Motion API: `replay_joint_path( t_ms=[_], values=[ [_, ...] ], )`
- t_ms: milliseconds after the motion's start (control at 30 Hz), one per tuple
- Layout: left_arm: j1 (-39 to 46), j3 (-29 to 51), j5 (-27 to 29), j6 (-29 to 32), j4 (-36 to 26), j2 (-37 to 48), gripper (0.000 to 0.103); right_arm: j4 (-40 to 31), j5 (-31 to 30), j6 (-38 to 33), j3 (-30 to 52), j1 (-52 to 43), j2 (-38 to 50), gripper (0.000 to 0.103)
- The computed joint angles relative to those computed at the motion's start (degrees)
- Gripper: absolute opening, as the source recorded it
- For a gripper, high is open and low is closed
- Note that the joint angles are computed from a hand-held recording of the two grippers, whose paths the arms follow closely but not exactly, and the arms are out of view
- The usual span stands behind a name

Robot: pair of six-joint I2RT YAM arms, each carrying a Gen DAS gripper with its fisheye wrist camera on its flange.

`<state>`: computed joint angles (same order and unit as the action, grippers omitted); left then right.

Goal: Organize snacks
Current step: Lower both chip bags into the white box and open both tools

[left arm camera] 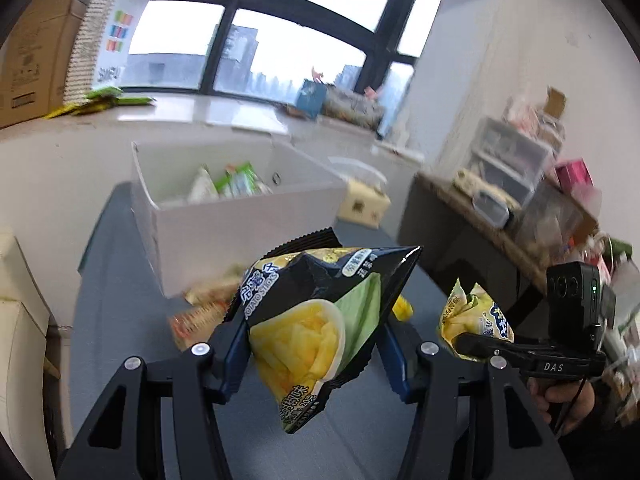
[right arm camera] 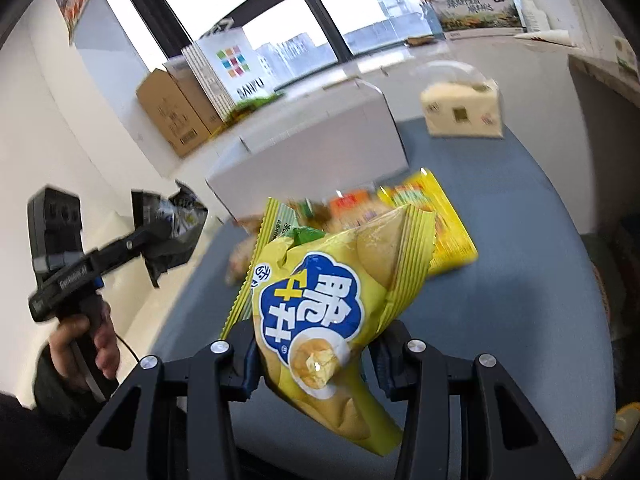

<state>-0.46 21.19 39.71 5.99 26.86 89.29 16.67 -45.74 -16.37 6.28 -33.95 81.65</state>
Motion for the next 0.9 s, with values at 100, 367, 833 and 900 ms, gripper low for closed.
replay_joint_path(
  t_ms=[100,367,833,900],
  values=[
    [1.0,4.8,1.3,-3.0,0.5,2.1,0.061,3.5,0.8,10.1,3.9,6.4,-0.7,0.049],
    [-1.4,28.6,-5.7,-7.2,-5.4,13.5,0.061,12.5,14.2,27.6,25.7,23.4,9.8,0.049],
    [-4.7,66.3,-19.5,-6.9,-26.4,35.1,0.103,-21.0,28.5,24.8,76.0,31.5,36.9,0.068],
    [-4.8,66.6,-20.3,-6.1,-28.0,35.5,0.103,-24.5,32.2,24.7,79.1,31.8,39.3,0.103]
  ],
)
